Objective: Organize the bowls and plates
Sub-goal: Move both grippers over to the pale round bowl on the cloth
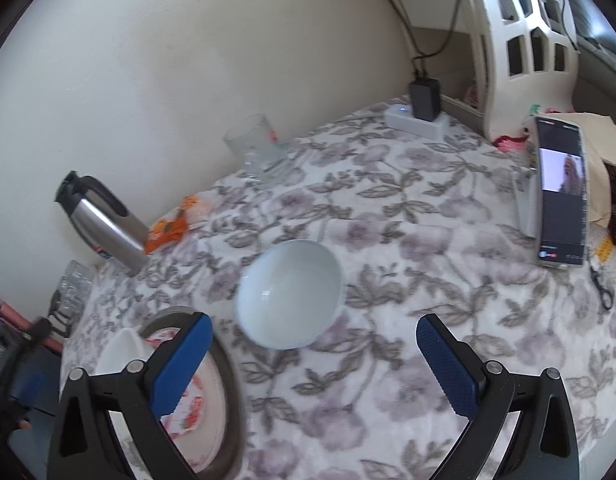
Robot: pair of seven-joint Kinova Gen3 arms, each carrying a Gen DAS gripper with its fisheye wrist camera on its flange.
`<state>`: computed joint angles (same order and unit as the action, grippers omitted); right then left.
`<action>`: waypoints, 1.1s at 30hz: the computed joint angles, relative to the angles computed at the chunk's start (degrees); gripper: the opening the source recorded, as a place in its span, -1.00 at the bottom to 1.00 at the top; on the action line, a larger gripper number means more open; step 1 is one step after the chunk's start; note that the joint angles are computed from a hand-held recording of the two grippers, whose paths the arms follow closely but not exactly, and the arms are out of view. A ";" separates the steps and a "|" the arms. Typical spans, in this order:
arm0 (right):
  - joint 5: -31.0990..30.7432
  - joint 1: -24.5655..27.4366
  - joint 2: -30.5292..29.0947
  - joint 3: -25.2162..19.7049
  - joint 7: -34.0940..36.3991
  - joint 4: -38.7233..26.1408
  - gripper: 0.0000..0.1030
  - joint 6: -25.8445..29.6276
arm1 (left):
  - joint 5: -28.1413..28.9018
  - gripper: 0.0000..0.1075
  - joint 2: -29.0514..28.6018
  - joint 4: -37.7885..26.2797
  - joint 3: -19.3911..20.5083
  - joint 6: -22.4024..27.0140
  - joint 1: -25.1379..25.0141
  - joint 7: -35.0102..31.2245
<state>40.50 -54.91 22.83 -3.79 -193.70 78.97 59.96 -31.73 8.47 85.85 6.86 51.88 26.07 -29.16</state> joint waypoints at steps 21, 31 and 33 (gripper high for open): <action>-2.52 7.57 -4.68 -1.77 -7.48 12.10 1.00 -4.97 | 10.93 0.77 12.19 -13.28 1.16 -1.72 7.09 -20.71; -6.31 9.92 -2.55 -0.95 -2.14 11.60 1.00 -10.22 | 16.45 0.76 17.43 -18.53 -1.57 1.22 8.08 -26.18; -7.04 9.91 -2.10 -0.56 -1.05 11.12 1.00 -10.58 | 16.83 0.76 18.37 -19.57 -1.92 1.84 8.06 -26.57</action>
<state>33.46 -45.00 20.72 -4.35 -194.75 90.10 49.38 -14.90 26.84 66.27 4.94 53.72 34.13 -55.74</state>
